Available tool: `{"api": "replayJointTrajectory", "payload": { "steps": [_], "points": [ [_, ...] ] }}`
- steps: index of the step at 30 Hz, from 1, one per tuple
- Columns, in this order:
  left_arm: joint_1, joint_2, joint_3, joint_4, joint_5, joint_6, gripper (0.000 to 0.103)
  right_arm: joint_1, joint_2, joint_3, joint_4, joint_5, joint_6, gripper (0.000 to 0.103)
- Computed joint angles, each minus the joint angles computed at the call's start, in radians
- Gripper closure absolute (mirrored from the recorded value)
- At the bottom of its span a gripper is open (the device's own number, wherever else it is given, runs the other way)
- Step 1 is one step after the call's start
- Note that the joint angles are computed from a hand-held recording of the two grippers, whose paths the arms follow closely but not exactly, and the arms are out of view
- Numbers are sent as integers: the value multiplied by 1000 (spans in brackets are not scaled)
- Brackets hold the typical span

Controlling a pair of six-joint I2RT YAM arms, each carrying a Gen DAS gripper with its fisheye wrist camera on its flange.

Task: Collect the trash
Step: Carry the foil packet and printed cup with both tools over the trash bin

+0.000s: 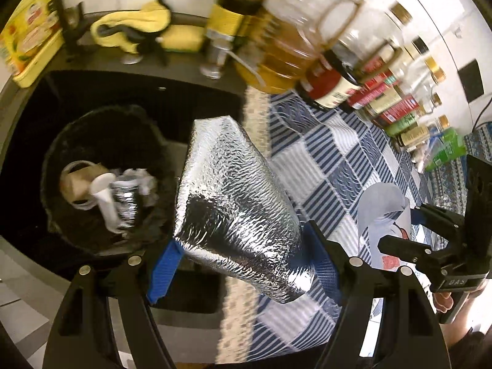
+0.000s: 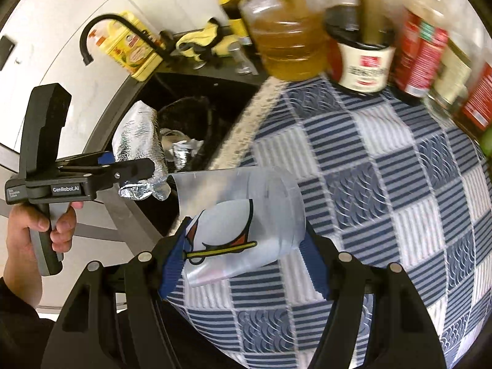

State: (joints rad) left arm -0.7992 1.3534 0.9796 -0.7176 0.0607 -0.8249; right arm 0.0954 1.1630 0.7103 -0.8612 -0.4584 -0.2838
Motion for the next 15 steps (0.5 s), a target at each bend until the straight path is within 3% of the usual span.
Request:
{"api": "replayJointTrajectory", "payload": {
  "steps": [8, 15],
  "points": [
    [235, -200, -158, -44, 106, 176, 28, 336, 95, 52, 160, 115, 309, 36],
    [519, -254, -198, -125, 233, 440, 28, 528, 224, 140, 268, 183, 502, 36]
  ]
}}
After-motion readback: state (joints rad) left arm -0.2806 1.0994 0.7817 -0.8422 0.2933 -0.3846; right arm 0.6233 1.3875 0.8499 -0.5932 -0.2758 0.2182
